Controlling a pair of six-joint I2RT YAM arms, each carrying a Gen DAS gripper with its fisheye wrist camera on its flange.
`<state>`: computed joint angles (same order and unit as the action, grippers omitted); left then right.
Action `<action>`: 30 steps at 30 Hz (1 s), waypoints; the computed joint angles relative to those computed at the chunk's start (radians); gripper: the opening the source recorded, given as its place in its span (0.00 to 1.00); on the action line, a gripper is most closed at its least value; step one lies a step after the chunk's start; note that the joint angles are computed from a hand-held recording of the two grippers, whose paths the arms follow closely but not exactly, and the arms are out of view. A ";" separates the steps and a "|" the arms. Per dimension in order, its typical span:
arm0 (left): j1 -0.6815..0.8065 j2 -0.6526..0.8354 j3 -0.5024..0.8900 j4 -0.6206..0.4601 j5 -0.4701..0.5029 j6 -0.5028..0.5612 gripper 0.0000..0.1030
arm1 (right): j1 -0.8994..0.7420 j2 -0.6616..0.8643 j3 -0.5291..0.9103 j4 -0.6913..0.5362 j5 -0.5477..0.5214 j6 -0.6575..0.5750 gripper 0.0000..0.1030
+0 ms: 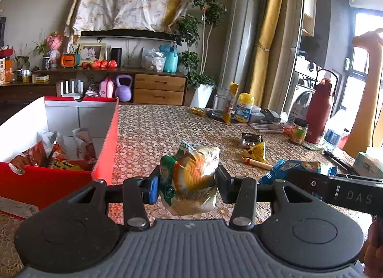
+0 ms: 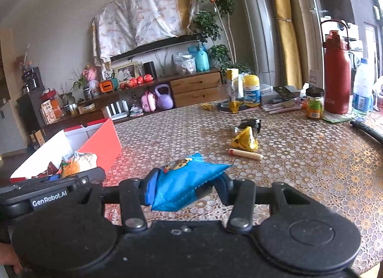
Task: Organize snacks
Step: 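Carry the clear wrapped snack and blue bag into the white box and open both grippers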
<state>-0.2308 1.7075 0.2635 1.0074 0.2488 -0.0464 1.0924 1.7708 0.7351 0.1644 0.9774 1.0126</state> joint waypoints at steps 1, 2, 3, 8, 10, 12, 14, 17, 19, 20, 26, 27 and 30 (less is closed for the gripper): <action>0.009 0.000 0.000 0.001 0.004 0.000 0.44 | 0.001 0.007 0.008 0.004 -0.003 -0.010 0.46; 0.014 0.002 0.000 0.003 0.003 -0.001 0.44 | 0.000 0.014 0.017 0.007 -0.007 -0.017 0.46; 0.013 0.005 0.001 0.006 -0.001 -0.003 0.44 | -0.001 0.022 0.022 0.015 -0.012 -0.027 0.46; 0.038 0.023 -0.003 0.025 0.011 -0.008 0.44 | -0.003 0.055 0.051 0.020 -0.034 -0.040 0.46; 0.039 0.031 -0.004 0.033 0.012 -0.009 0.44 | 0.000 0.065 0.062 0.015 -0.034 -0.039 0.46; 0.044 0.036 -0.005 0.038 0.017 -0.009 0.44 | 0.001 0.070 0.068 0.014 -0.036 -0.040 0.46; 0.049 0.039 -0.007 0.044 0.020 -0.007 0.44 | 0.003 0.071 0.074 0.011 -0.036 -0.044 0.46; 0.059 0.031 -0.012 0.051 0.025 -0.004 0.44 | 0.003 0.076 0.082 0.021 -0.040 -0.061 0.46; 0.073 0.017 -0.016 0.051 0.031 0.001 0.44 | 0.002 0.080 0.090 0.031 -0.045 -0.077 0.46; 0.081 0.010 -0.017 0.049 0.036 0.001 0.44 | 0.002 0.083 0.096 0.038 -0.048 -0.089 0.46; 0.138 -0.028 -0.004 0.025 0.066 0.002 0.44 | -0.010 0.110 0.151 0.104 -0.082 -0.207 0.46; 0.150 -0.031 0.001 0.019 0.071 0.002 0.44 | -0.014 0.116 0.163 0.117 -0.088 -0.232 0.46; 0.199 -0.048 0.024 -0.018 0.096 0.011 0.44 | -0.029 0.131 0.201 0.152 -0.117 -0.302 0.46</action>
<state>-0.0315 1.6597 0.2876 0.9895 0.3446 -0.0357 1.0630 1.9020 0.9363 0.3169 0.8599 0.7109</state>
